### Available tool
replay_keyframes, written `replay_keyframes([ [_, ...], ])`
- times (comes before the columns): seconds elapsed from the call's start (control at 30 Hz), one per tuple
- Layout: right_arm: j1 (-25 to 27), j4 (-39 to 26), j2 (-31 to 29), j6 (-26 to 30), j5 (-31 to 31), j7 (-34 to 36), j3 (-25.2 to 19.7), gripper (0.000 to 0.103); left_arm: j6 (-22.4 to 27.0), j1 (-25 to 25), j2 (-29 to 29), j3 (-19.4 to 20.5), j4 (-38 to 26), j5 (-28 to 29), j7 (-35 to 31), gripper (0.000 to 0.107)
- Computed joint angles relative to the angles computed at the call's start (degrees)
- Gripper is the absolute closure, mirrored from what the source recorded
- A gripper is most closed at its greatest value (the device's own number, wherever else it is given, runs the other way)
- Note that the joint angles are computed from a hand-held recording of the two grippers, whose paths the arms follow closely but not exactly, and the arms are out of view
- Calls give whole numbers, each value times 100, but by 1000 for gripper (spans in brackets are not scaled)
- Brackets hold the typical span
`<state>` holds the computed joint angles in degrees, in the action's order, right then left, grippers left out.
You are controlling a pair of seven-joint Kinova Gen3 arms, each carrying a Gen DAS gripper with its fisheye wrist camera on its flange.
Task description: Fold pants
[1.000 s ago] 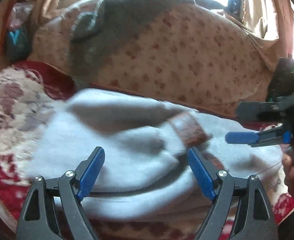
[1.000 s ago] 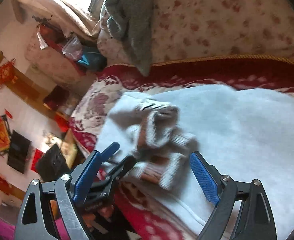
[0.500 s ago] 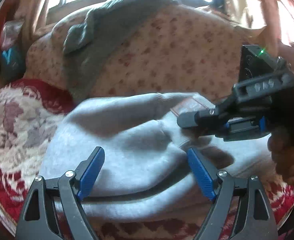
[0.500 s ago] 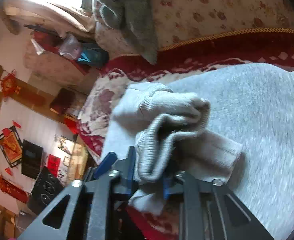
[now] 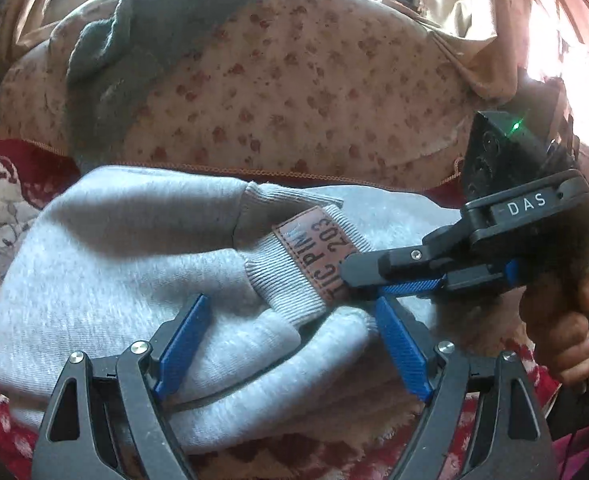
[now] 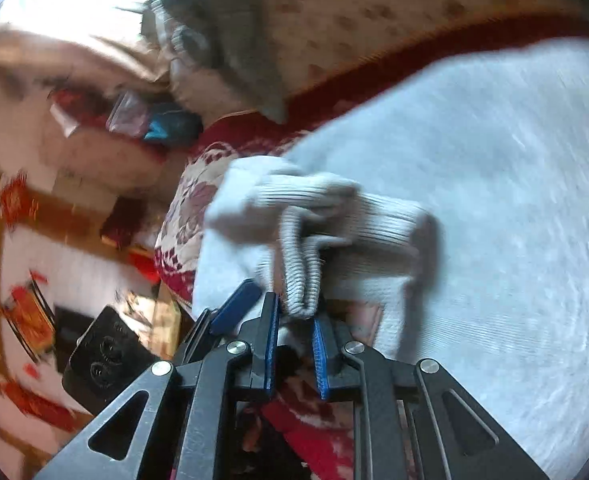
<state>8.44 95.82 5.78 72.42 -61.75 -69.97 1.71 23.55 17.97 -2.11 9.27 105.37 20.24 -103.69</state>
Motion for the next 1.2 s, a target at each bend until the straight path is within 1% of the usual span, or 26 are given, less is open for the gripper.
replay_keyframes([
  [0.03, -93, -48, -42, 0, 98, 4, 106, 85, 40, -1, -12, 10, -25, -55, 52, 23],
  [0.07, -293, -148, -112, -31, 289, -63, 263, 83, 78, -1, -45, 11, -40, -72, 78, 23],
  [0.1, -395, -263, -204, -73, 522, -145, 317, 82, 76, 5, -88, 12, -25, -86, 104, 23],
  [0.13, -391, -362, -333, -121, 755, -196, 285, 82, 57, 7, -148, 26, -4, -155, 184, 23],
  [0.2, -176, -468, -518, -101, 1019, -244, 118, 82, -24, 12, -256, 93, 27, -378, 429, 23],
  [0.23, -135, -494, -638, -56, 1145, -258, 168, 79, -48, 34, -287, 91, 31, -417, 483, 23],
  [0.27, -121, -477, -740, -50, 1254, -274, 236, 63, -68, 72, -319, 86, 10, -399, 511, 23],
  [0.3, -71, -420, -896, -58, 1354, -301, 306, 36, -62, 103, -324, 81, -24, -396, 535, 22],
  [0.33, -99, -302, -1064, -92, 1361, -269, 481, 23, -62, 127, -321, 100, -66, -423, 597, 18],
  [0.37, -20, -181, -1208, -95, 1293, -182, 577, 13, -95, 176, -316, 121, -108, -405, 618, 15],
  [0.43, 58, 29, -1522, 65, 1218, 31, 912, 12, -111, 315, -271, 78, -193, -186, 458, 14],
  [0.5, 98, 157, -1787, 173, 1343, 104, 1163, 11, 13, 390, -172, 79, -364, -28, 346, 14],
  [0.6, 171, 326, -2087, 423, 1629, 54, 1566, 7, 179, 457, 37, 240, -655, -112, 495, 14],
  [0.67, 265, 489, -2168, 678, 1767, 18, 1921, 5, 353, 521, 226, 328, -885, -34, 424, 14],
  [0.7, 309, 561, -2211, 734, 1808, 3, 2019, 5, 394, 561, 305, 383, -963, -57, 446, 14],
  [0.8, 548, 848, -2231, 818, 1821, 54, 2477, 3, 531, 743, 551, 526, -1208, -423, 757, 14],
  [0.87, 679, 1059, -2149, 853, 1563, 226, 2806, 3, 637, 909, 713, 565, -1374, -759, 1080, 14],
  [0.93, 832, 1184, -1982, 907, 1313, 334, 2950, 2, 699, 1006, 816, 575, -1488, -940, 1275, 14],
  [1.0, 949, 1280, -1771, 1016, 1066, 453, 3007, 1, 818, 1028, 925, 593, -1655, -943, 1342, 14],
  [1.1, 1112, 1354, -1588, 896, 889, 447, 2792, 1, 1107, 969, 1113, 617, -1979, -764, 1282, 14],
  [1.2, 1256, 1422, -1469, 562, 625, 493, 2517, 1, 1428, 1060, 1385, 553, -2466, -961, 1408, 14],
])
